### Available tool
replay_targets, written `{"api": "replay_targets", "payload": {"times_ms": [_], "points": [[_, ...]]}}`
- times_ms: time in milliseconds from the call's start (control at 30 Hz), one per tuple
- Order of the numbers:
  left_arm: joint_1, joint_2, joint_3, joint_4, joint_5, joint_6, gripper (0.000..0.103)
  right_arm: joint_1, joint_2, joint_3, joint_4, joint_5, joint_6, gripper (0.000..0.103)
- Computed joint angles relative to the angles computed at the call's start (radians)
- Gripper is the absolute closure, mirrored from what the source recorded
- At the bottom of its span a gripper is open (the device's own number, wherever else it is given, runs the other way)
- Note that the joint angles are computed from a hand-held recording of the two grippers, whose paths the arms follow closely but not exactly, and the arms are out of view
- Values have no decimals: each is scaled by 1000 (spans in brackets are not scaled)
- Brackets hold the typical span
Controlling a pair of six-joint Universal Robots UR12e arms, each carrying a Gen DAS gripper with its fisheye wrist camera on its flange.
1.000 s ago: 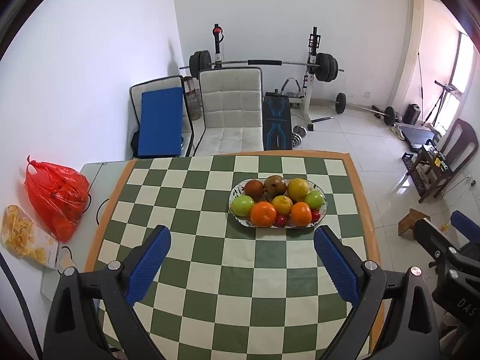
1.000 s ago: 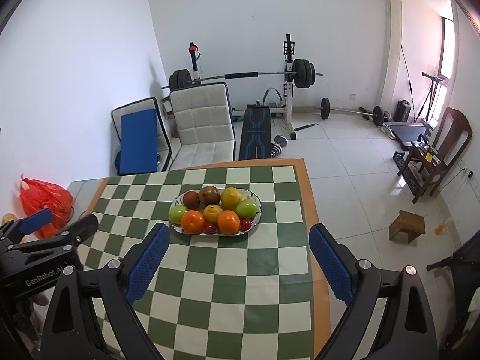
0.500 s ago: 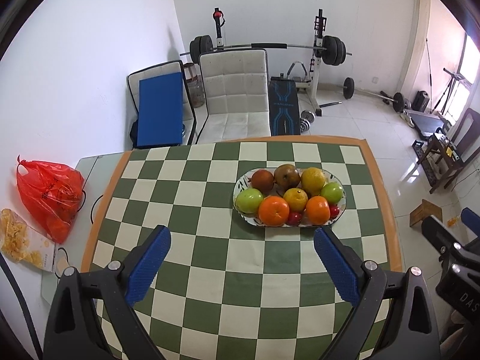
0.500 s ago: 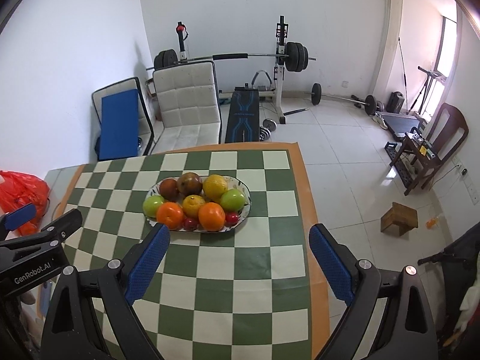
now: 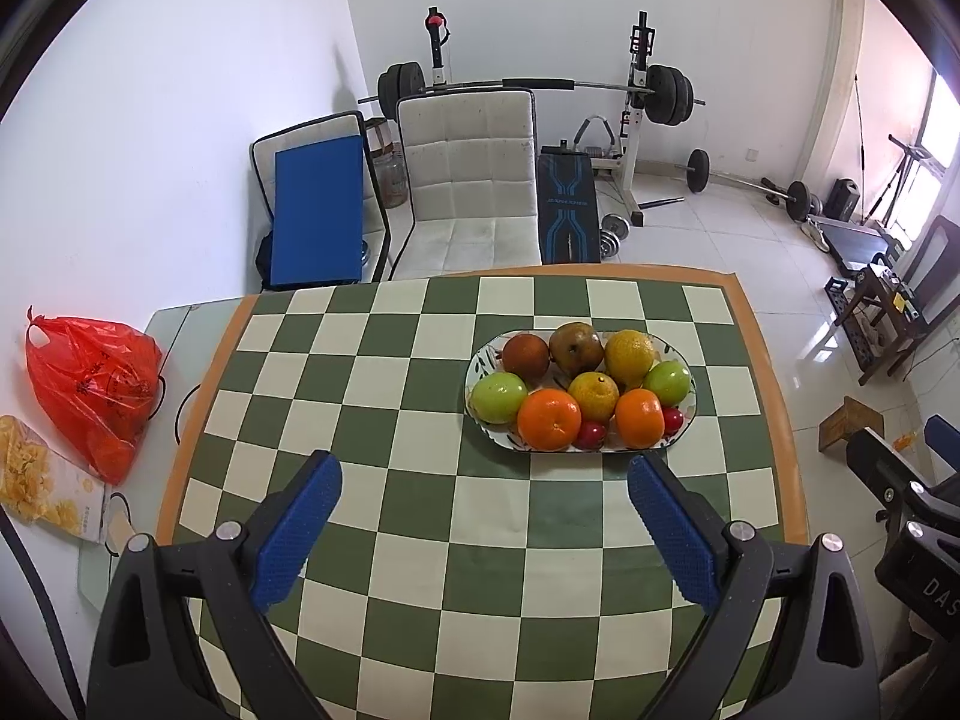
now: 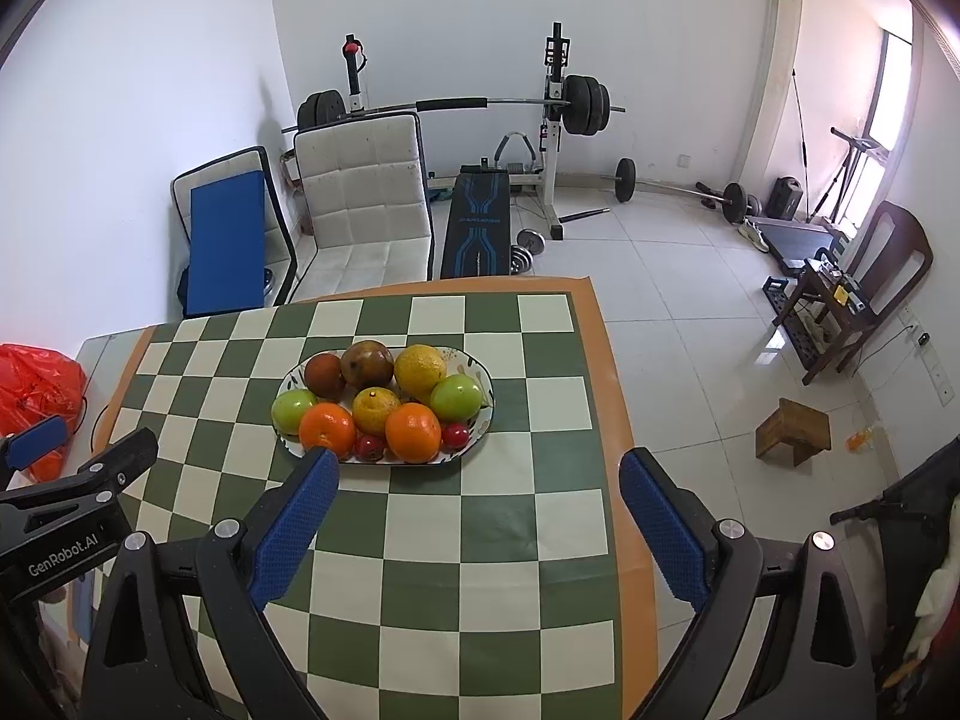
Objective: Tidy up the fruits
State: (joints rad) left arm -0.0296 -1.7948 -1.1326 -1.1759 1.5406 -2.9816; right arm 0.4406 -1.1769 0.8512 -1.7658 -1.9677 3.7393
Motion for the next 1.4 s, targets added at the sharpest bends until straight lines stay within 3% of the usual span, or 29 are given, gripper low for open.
{"api": "replay_targets", "payload": {"times_ms": [367, 1400], "points": [[-2, 1, -7, 30, 3, 2, 0, 0, -2, 5, -4, -4, -1, 2], [-7, 9, -2, 31, 0, 0, 0, 4, -20, 18, -2, -2, 9, 1]]}}
